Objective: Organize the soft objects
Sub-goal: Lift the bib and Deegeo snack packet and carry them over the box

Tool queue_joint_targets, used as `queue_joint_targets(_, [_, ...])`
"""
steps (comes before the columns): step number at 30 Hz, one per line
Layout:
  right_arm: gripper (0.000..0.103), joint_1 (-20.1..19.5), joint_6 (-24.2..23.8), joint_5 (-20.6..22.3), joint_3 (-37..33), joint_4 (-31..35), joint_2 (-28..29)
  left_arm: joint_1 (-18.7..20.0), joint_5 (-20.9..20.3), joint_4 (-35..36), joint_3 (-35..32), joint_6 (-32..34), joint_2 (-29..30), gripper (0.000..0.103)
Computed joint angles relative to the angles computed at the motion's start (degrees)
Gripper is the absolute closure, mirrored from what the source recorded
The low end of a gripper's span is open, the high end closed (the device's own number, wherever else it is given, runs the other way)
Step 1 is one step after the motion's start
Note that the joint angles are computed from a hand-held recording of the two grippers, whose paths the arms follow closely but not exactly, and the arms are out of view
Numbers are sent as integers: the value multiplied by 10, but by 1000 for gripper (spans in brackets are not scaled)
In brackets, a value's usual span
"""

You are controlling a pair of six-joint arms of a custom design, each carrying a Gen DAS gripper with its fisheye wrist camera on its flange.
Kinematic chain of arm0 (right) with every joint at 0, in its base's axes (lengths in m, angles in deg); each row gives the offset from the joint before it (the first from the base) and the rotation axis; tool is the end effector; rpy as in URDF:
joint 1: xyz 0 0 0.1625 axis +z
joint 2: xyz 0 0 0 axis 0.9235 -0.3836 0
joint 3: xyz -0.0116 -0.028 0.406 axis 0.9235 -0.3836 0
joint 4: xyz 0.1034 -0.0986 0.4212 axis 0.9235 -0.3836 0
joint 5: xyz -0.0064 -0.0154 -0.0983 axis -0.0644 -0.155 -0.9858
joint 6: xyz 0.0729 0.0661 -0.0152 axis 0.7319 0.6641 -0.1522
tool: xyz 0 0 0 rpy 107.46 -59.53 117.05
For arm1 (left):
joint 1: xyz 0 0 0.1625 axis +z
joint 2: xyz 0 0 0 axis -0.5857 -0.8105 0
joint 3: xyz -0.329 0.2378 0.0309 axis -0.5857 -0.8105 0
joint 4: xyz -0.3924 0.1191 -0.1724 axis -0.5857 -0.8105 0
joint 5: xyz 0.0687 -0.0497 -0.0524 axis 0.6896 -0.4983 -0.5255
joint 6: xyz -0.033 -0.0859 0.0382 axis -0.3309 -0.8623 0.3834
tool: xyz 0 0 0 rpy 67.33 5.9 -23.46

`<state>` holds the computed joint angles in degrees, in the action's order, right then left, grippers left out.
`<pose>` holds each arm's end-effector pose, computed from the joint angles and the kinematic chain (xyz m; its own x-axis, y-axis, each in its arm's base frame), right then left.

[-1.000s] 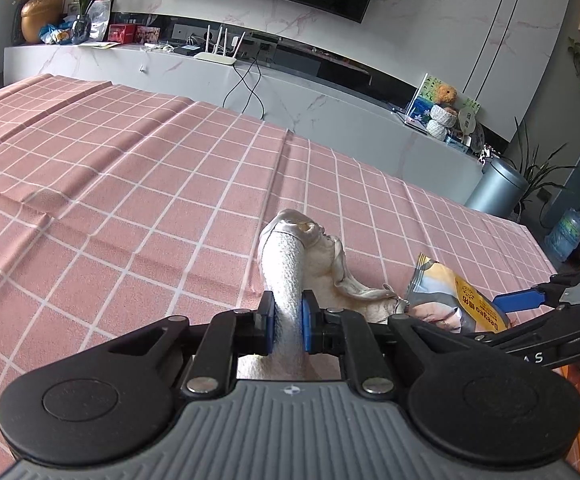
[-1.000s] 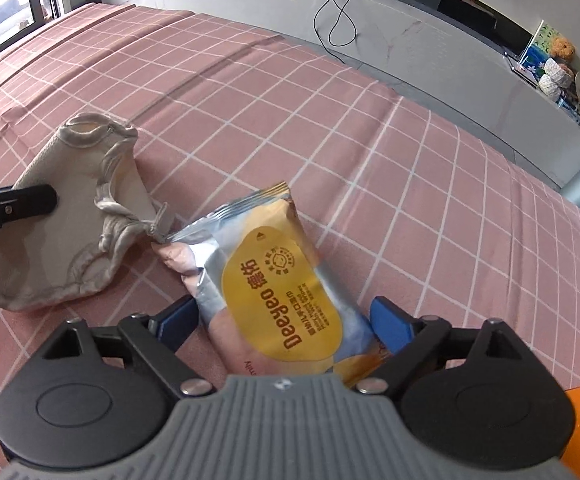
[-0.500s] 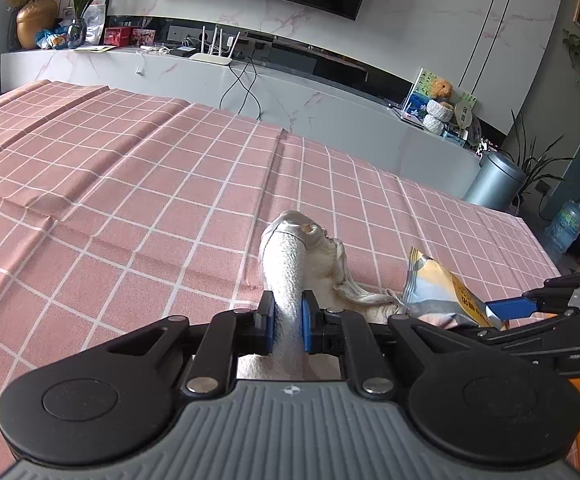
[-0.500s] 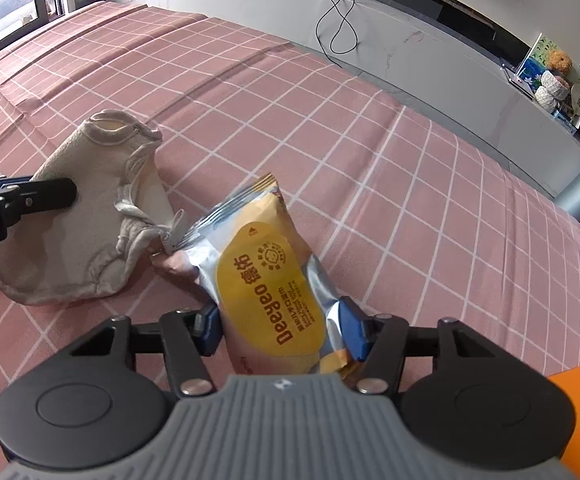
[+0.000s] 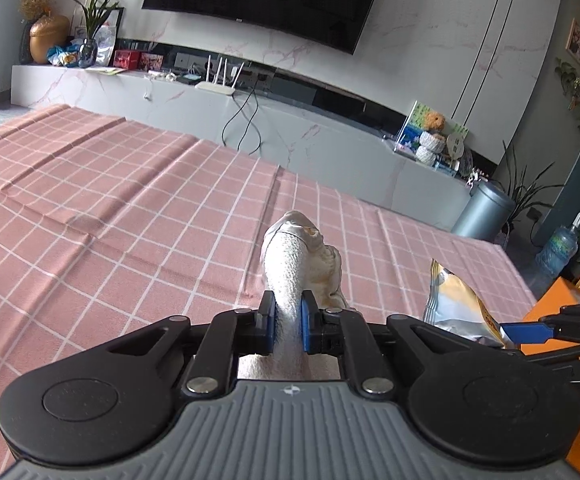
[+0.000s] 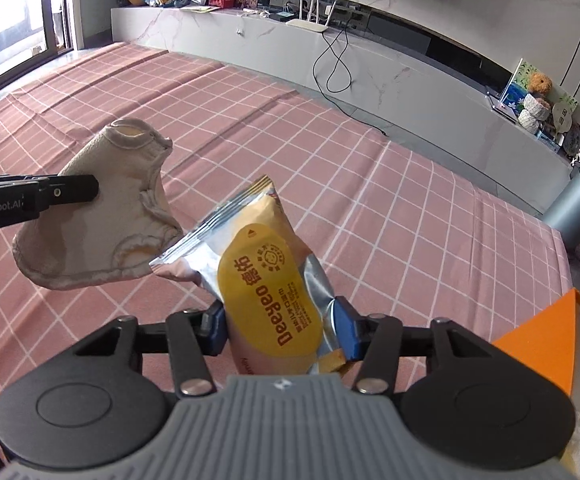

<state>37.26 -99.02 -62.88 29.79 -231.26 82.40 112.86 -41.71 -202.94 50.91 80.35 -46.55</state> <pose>0.2992 -0.8561 -0.0194 -0.5999 -0.2819 0.7487 -0.6474 0.7208 -0.2474 -0.0066 -0.7839 0.2945 -0.8732 0.1368 -0.4679 0.4461 0.6109 -0.6540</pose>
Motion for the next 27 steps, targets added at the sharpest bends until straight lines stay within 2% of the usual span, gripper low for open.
queue_joint_targets(6, [51, 12, 16, 24, 159, -85, -96, -19, -21, -27, 38, 7, -32, 90])
queue_joint_targets(13, [51, 23, 14, 24, 298, -193, -185, -49, -58, -37, 80, 21, -61, 90])
queue_joint_targets(23, [51, 20, 1, -19, 459, -342, -300, -95, -117, -20, 102, 43, -54, 90])
queue_joint_targets(27, [51, 10, 2, -39, 507, -381, -335, -110, -147, -6, 98, 50, -37, 90])
